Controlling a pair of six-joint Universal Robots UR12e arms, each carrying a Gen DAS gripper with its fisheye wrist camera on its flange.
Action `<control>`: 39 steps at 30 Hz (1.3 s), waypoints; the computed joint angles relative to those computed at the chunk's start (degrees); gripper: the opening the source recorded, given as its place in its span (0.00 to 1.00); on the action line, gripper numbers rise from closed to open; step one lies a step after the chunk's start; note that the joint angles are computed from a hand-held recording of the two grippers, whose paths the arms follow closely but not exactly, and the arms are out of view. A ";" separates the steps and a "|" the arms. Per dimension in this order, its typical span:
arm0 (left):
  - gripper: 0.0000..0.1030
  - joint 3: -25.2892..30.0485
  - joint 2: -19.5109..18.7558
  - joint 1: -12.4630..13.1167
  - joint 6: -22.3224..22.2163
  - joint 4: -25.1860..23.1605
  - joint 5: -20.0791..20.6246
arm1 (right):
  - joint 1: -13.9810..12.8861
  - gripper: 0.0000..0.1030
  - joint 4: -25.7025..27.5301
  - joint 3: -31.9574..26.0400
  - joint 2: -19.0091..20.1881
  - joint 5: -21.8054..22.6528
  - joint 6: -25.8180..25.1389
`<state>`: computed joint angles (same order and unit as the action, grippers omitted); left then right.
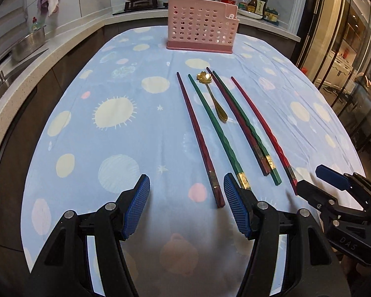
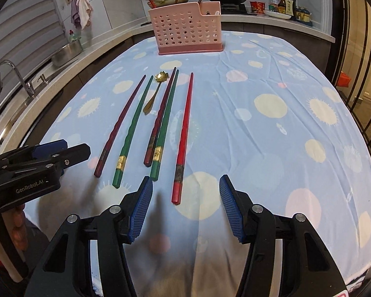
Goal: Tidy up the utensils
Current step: 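Grasp a dark red chopstick with the left tool while the right tool grasps a red chopstick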
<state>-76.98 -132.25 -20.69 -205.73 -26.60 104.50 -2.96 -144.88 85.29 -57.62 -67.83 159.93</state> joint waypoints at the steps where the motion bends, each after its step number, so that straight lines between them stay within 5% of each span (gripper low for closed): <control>1: 0.57 0.03 -0.07 -0.06 0.41 0.08 -0.36 | 0.07 0.48 0.11 -0.01 0.04 -0.08 -0.10; 7: 0.56 0.93 -1.00 -0.35 1.68 -0.52 -0.73 | 0.53 0.44 -0.05 -0.08 0.30 -0.99 -0.74; 33: 0.17 1.40 -1.75 0.35 1.14 -0.86 -1.51 | 1.60 0.22 -3.12 0.15 1.12 -3.57 -2.99; 39: 0.08 0.53 -1.21 0.72 0.51 -0.34 -3.10 | 1.34 0.08 -2.83 0.11 1.10 -2.91 -2.77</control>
